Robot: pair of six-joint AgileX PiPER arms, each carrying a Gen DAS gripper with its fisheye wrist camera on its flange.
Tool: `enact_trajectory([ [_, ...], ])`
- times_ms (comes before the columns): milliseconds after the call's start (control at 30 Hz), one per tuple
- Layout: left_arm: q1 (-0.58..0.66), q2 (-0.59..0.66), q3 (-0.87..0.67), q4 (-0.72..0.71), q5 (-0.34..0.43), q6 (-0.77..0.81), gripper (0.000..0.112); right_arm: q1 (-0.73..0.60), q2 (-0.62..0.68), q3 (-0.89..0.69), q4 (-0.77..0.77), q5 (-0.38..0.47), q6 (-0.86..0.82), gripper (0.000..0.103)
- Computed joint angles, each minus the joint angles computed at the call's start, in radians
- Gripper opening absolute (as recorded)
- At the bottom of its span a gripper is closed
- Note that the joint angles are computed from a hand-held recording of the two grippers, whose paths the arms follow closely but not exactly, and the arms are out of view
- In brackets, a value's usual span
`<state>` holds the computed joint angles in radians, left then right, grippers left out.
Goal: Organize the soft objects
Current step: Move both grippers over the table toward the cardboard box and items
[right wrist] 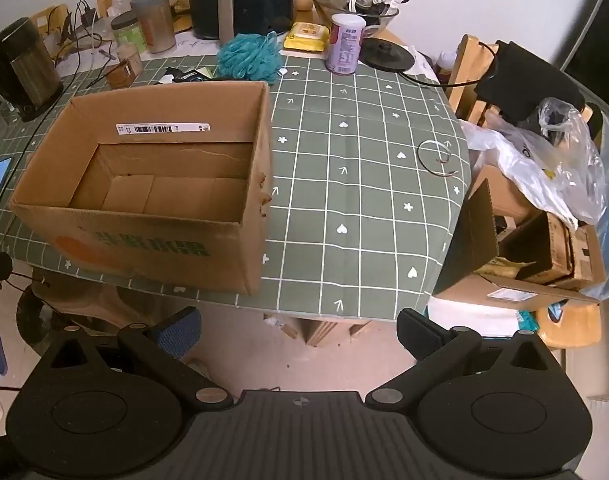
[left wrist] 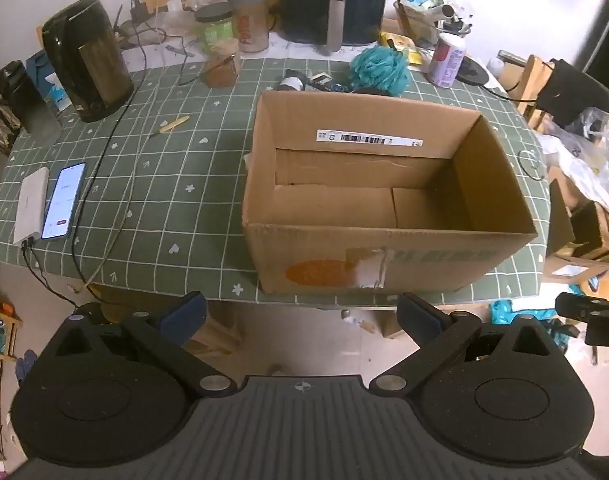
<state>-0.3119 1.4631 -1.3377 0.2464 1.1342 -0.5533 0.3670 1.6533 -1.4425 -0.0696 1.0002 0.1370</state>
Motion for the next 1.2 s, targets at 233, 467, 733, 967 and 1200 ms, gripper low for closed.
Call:
enact_trajectory([
  [233, 0.025, 0.023, -0.057, 0.014, 0.028, 0.036, 0.103, -0.003, 0.011, -0.023, 0.015, 0.009, -0.017, 0.103],
  [467, 0.058, 0.029, -0.07, 0.009, 0.007, 0.07, 0.103, 0.011, 0.027, -0.054, 0.009, 0.022, 0.001, 0.103],
  [733, 0.138, 0.024, -0.054, -0.052, -0.046, 0.155, 0.103, 0.047, 0.078, -0.139, -0.023, 0.052, 0.044, 0.103],
  [967, 0.233, 0.03, -0.055, -0.13, -0.117, 0.248, 0.103, 0.046, 0.108, -0.183, -0.026, 0.035, 0.074, 0.103],
  [1200, 0.315, 0.074, -0.09, -0.189, -0.166, 0.336, 0.103, 0.046, 0.153, -0.254, -0.035, 0.028, 0.113, 0.103],
])
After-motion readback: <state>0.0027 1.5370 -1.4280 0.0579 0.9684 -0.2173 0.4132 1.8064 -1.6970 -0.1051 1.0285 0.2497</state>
